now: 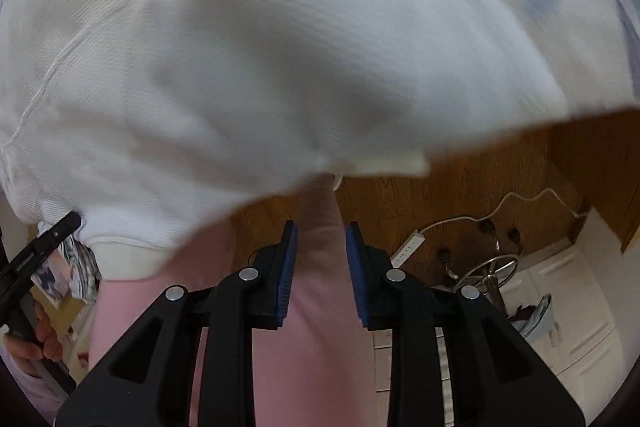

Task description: Fold large clothes

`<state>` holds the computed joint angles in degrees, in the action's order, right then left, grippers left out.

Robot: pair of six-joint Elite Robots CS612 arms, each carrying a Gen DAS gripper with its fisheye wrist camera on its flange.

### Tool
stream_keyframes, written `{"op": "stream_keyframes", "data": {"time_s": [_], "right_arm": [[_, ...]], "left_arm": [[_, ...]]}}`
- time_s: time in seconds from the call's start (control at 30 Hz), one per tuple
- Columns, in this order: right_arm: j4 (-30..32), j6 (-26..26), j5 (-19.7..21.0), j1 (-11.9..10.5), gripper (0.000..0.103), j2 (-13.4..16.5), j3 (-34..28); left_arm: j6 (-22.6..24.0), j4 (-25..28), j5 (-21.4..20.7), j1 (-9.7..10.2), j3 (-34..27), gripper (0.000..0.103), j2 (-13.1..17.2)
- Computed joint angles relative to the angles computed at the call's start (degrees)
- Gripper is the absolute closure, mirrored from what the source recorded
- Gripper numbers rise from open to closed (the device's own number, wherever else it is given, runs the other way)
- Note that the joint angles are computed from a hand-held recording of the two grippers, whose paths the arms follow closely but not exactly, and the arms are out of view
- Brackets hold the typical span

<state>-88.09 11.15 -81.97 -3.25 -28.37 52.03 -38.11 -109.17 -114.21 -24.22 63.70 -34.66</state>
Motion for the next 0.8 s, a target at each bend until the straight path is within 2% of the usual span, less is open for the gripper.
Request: {"op": "stream_keyframes", "data": {"time_s": [0.1, 0.2, 0.27, 0.3, 0.4, 0.43, 0.47, 0.5, 0.6, 0.67, 0.8], "right_arm": [[-6.5, 2.1, 1.8, -1.4, 0.079, -3.2, 4.7], [-12.9, 4.3, 1.7, -2.5, 0.079, -5.1, 7.3], [-15.6, 7.2, 2.6, -3.5, 0.079, -5.3, 7.7], [-15.6, 8.5, 3.7, -3.8, 0.079, -4.4, 6.2], [-18.1, 11.0, 5.8, -5.0, 0.076, -4.2, 5.7], [-18.8, 11.5, 6.1, -5.3, 0.070, -3.8, 4.9], [-19.6, 11.6, 6.5, -5.7, 0.067, -3.7, 4.5], [-21.1, 11.9, 7.6, -6.1, 0.066, -3.6, 4.3], [-23.1, 13.5, 10.2, -6.8, 0.057, -1.8, 0.8], [-22.5, 14.6, 10.3, -6.9, 0.054, 0.8, -4.1], [-17.9, 15.2, 10.4, -7.0, 0.050, 7.8, -15.8]], "left_arm": [[-3.0, -3.0, 0.4, 0.54, 1.7, 0.084, -1.3], [-3.8, -3.8, 5.5, 1.23, 0.9, 0.084, -1.3], [-4.5, -1.7, 8.4, 1.78, -0.9, 0.084, -0.7], [-5.4, -1.1, 9.6, 2.17, -2.0, 0.084, -0.4], [-7.6, -3.6, 11.6, 3.56, -3.1, 0.083, -0.3], [-8.2, -4.0, 13.3, 4.07, -4.1, 0.070, -0.1], [-8.5, -3.9, 14.8, 4.38, -5.0, 0.048, 0.1], [-8.8, -4.0, 16.3, 4.74, -6.0, 0.041, 0.4], [-8.9, -5.0, 17.0, 6.15, -9.8, 0.040, 2.0], [-9.2, -4.1, 17.1, 6.84, -12.9, 0.040, 3.7], [-8.9, -0.3, 16.0, 7.39, -19.7, 0.040, 8.2]]}}
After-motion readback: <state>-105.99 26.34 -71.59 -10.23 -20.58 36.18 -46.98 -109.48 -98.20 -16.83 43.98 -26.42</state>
